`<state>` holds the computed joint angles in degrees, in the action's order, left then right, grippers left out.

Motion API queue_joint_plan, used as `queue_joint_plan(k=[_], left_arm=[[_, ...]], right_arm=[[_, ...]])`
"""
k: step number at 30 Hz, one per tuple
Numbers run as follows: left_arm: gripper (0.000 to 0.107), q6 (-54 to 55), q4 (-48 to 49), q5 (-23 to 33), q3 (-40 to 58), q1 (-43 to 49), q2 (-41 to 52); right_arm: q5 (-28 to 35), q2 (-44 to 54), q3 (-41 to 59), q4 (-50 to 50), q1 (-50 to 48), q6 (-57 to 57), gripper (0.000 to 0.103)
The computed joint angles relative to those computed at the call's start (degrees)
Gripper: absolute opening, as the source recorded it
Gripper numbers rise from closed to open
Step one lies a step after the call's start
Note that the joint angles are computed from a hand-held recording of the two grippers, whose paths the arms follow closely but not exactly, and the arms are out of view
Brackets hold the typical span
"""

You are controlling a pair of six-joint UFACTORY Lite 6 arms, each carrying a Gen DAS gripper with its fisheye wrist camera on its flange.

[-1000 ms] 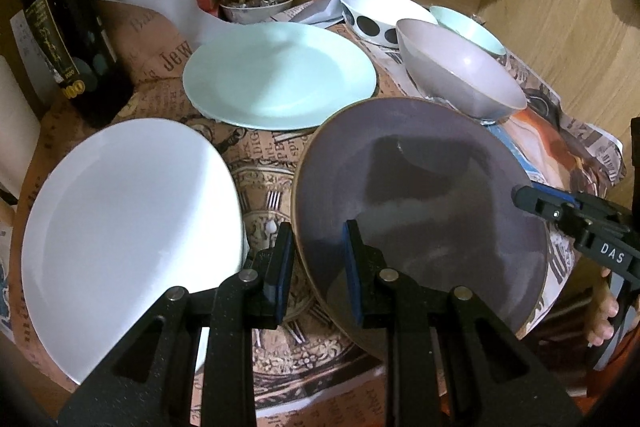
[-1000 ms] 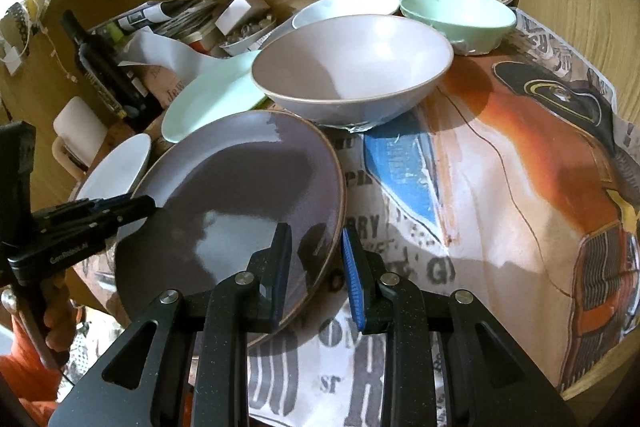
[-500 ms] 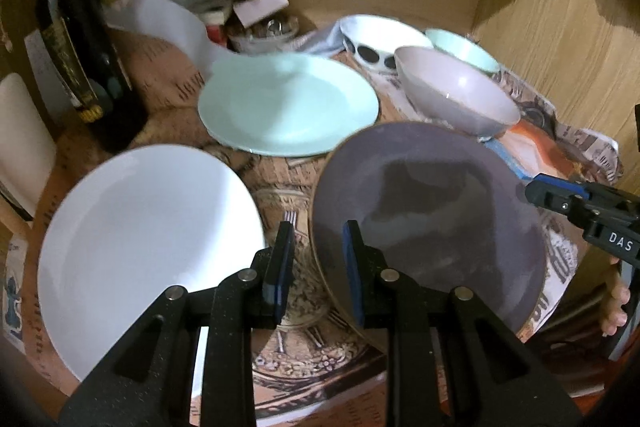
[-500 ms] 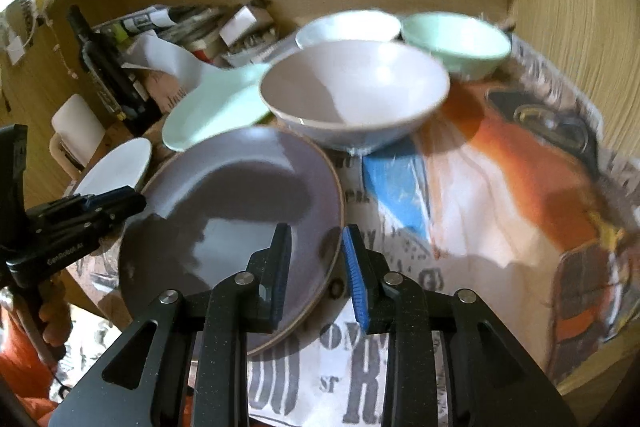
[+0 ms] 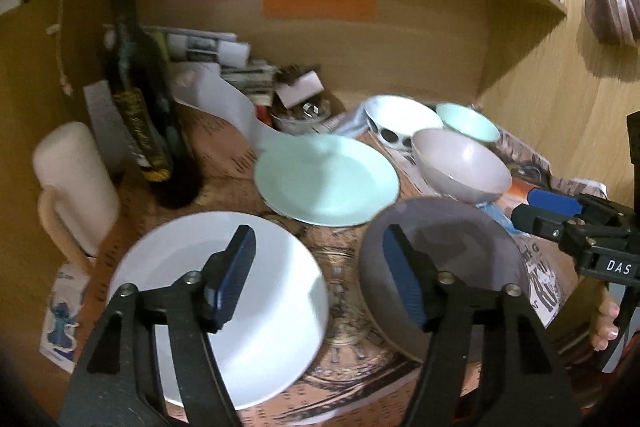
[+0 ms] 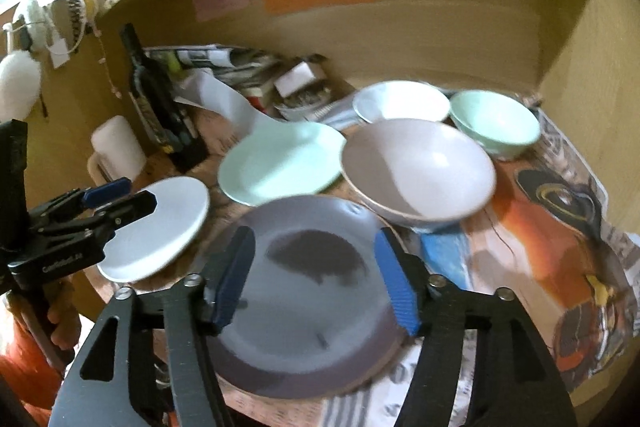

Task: Organize plates and bowls
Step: 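Move the left tool to the white plate and grasp its rim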

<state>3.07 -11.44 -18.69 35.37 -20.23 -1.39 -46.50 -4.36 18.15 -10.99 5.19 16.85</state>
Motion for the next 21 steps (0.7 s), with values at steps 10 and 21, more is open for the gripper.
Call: queue_joint_plan(k=[10,21], left_arm=[[0.083,-7.6,10.8,-0.2,-6.8,10.5,-6.9],[0.084,-29.2,37.7,-3.9,-6.5,28.3,0.6]], right_arm=[[3.5,7.5,10.8,7.2,11.9,-4.6,0.065],[11.0,18.8,25.2,9.8,18.3,-8.0,0.065]])
